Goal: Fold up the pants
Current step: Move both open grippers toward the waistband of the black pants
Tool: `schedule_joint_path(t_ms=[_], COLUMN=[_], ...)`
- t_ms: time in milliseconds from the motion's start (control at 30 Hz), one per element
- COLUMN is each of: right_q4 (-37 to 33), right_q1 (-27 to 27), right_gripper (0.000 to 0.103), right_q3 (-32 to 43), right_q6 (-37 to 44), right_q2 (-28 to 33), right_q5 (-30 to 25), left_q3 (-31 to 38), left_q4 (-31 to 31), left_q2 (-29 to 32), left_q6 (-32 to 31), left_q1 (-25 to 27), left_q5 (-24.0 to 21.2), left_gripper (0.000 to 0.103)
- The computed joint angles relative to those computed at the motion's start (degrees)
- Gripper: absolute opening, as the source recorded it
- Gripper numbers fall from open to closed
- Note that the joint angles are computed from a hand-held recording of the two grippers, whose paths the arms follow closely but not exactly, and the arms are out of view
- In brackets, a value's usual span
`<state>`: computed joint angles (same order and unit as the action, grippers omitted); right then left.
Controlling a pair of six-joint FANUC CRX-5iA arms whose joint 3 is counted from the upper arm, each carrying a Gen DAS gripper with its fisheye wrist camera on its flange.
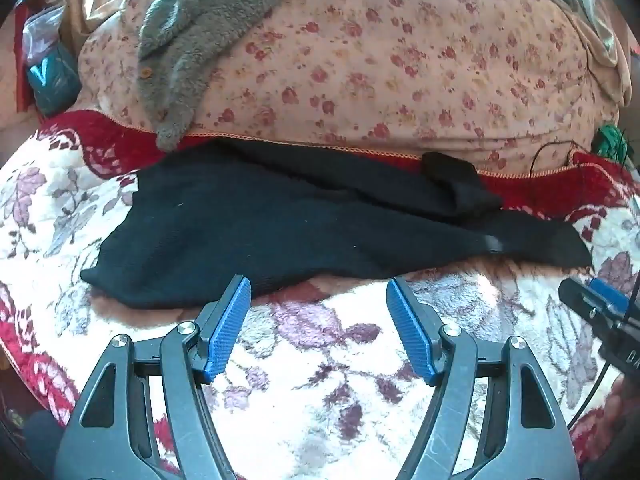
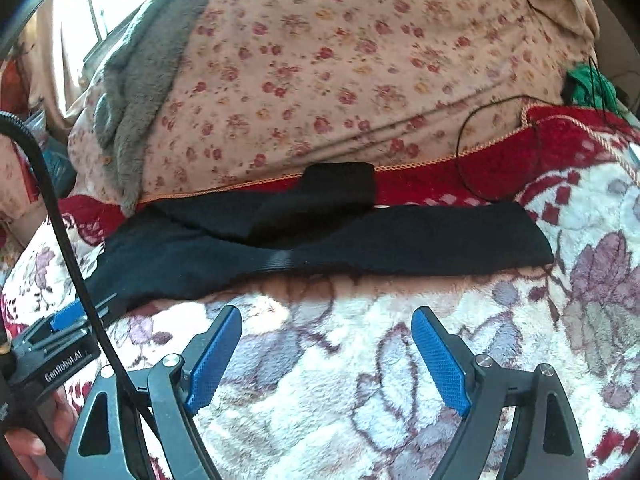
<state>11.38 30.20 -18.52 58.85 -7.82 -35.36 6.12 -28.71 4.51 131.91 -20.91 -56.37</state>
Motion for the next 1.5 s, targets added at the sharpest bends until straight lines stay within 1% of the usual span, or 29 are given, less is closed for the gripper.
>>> schedule_joint_path(t_ms=[133, 267, 300, 433, 500, 533, 567, 800, 933, 1400, 1500], right_q4=[2.7, 2.1, 2.3, 2.6, 2.5, 2.4, 2.4, 0.5, -0.1, -2.6, -3.0], right_q1=[1.0, 0.8, 0.8, 0.8, 0.5, 0.4, 0.3, -0.8, -1.3, -2.5, -2.6], right_gripper=[0.086, 0.086, 0.086, 0.086, 0.086, 0.086, 0.086, 0.086, 0.086, 0.086, 0.086], right_q3=[-1.3, -1.3, -1.4, -1.7, -1.8, -1.8, -1.8, -1.6, -1.6, -0.7, -0.6], right_q6=[-2.1, -2.1, -2.3, -2.4, -2.4, -2.3, -2.3, -1.2, -1.1, 0.3, 0.7], right_q2=[-1.1, -1.6, -1.8, -2.4, -2.6, -2.7, -2.7, -2.6, -2.4, -0.5, -0.1], right_q5=[0.4, 0.1, 0.2, 0.1, 0.2, 0.2, 0.2, -0.3, -0.3, -1.0, -0.9], left_q3=[-0.9, -1.9, -0.1, -0.6, -1.1, -2.6, -2.7, -2.1, -1.9, -2.3, -2.9], left_q4=[0.1, 2.8, 2.2, 1.9, 2.5, 4.9, 5.2, 5.7, 4.9, 7.9, 9.0], left_q2=[-1.2, -1.8, -0.5, -0.8, -1.2, -2.0, -2.1, -1.6, -1.4, 0.0, 0.0], left_q6=[-0.1, -1.1, 0.3, 0.7, 0.6, 0.3, 0.1, -0.1, 0.2, -0.7, -1.6], left_q1=[0.5, 2.1, 0.5, 0.4, 0.7, 2.1, 2.3, 2.5, 2.4, 5.0, 5.9], left_q5=[-0.3, 0.5, -1.5, -1.5, -1.0, 1.4, 1.4, 0.2, -0.4, -2.0, -1.8], left_gripper=[0.072, 0.072, 0.072, 0.071, 0.071, 0.072, 0.071, 0.071, 0.072, 0.071, 0.071])
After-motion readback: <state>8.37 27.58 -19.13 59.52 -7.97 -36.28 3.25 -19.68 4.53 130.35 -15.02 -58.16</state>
